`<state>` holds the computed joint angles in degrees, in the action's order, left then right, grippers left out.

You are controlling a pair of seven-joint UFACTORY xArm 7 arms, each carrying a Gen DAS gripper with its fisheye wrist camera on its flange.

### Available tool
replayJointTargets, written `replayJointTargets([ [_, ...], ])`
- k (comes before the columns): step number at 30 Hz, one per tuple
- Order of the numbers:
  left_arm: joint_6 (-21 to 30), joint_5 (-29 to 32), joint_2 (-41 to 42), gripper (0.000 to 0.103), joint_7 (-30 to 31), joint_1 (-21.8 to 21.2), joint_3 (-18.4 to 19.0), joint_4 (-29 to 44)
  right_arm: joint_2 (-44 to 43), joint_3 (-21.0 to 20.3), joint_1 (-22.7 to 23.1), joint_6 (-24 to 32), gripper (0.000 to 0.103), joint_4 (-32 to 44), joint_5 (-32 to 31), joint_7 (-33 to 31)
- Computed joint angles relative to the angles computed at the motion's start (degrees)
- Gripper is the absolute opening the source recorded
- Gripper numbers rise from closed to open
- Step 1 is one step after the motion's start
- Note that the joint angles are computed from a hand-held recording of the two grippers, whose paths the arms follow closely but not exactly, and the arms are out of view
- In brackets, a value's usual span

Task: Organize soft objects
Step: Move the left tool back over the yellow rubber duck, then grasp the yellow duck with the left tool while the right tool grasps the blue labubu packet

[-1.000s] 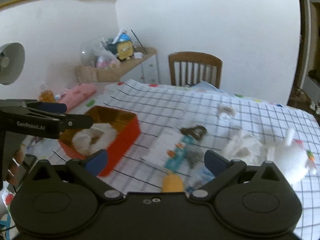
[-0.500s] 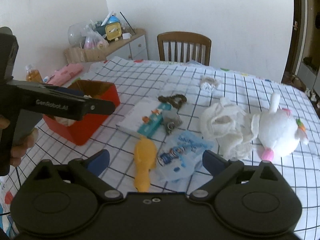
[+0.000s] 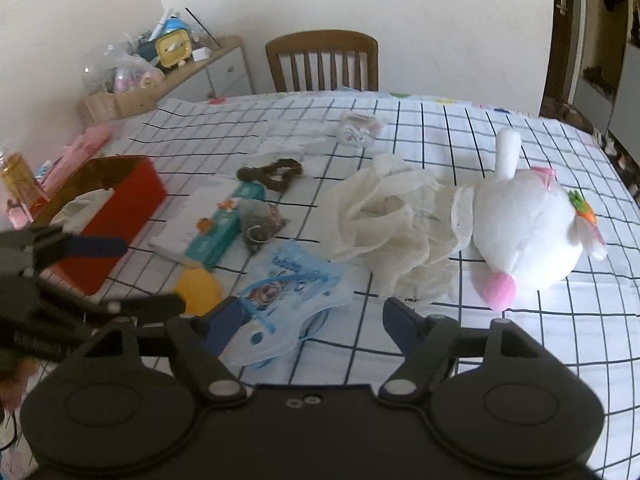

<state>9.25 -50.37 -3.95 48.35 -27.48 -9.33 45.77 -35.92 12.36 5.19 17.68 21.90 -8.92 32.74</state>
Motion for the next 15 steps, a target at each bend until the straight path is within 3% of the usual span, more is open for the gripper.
replayJointTargets([
  [10,-0.3,2.26,2.72,0.101,-2.96,0.67,-1.68,0.51,8.47,-2.45,0.82,-2.51,0.07,2.43,1.99,-1.23],
  [15,0.23,8.08,3.95,0.085,-7.88,1.59,-2.54,0.76,11.37,-3.34,1.68,-3.84,0.067,3.32,3.53,-1.6],
])
